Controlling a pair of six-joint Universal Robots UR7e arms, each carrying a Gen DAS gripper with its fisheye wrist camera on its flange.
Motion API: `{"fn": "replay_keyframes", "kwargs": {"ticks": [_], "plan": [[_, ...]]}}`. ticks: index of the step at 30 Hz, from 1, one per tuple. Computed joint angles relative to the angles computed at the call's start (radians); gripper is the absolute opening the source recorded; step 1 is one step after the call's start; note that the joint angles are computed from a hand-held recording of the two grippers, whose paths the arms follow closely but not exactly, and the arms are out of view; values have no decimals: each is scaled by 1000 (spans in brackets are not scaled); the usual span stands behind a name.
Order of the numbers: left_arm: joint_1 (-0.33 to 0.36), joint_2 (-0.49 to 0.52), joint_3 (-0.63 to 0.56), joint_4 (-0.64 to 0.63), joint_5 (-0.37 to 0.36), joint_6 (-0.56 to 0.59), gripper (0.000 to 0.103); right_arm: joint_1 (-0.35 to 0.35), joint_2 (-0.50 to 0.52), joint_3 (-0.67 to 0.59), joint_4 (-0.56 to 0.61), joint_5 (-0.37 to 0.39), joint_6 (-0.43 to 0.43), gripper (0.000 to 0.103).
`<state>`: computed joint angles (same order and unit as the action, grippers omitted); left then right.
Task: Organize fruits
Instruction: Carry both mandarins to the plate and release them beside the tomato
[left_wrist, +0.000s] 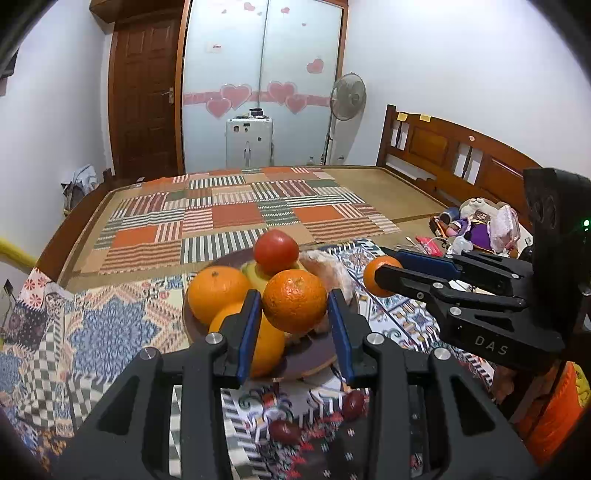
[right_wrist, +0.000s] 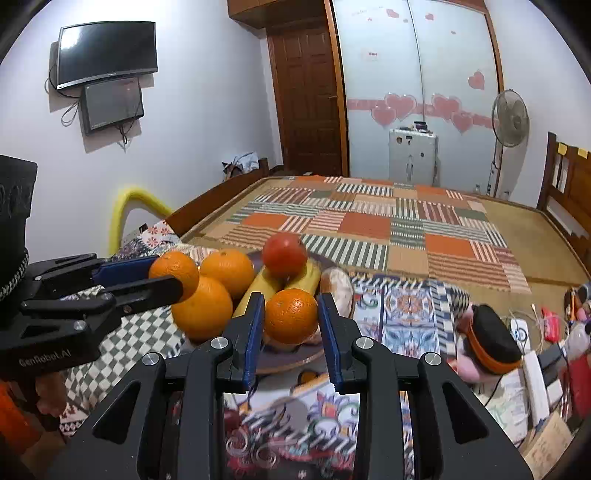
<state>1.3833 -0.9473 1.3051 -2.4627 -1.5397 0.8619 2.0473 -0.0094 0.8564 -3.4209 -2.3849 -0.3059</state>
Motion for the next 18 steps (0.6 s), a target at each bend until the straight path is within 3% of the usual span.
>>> {"fn": "replay_keyframes", "kwargs": {"ticks": [9,18], "plan": [[-7,71,-89,9,10,4,37,-18,38,-100,38,5,-55,27],[-7,128,-151,41,41,7,37,-38,67,-159,122,-6,-48,27]]}}
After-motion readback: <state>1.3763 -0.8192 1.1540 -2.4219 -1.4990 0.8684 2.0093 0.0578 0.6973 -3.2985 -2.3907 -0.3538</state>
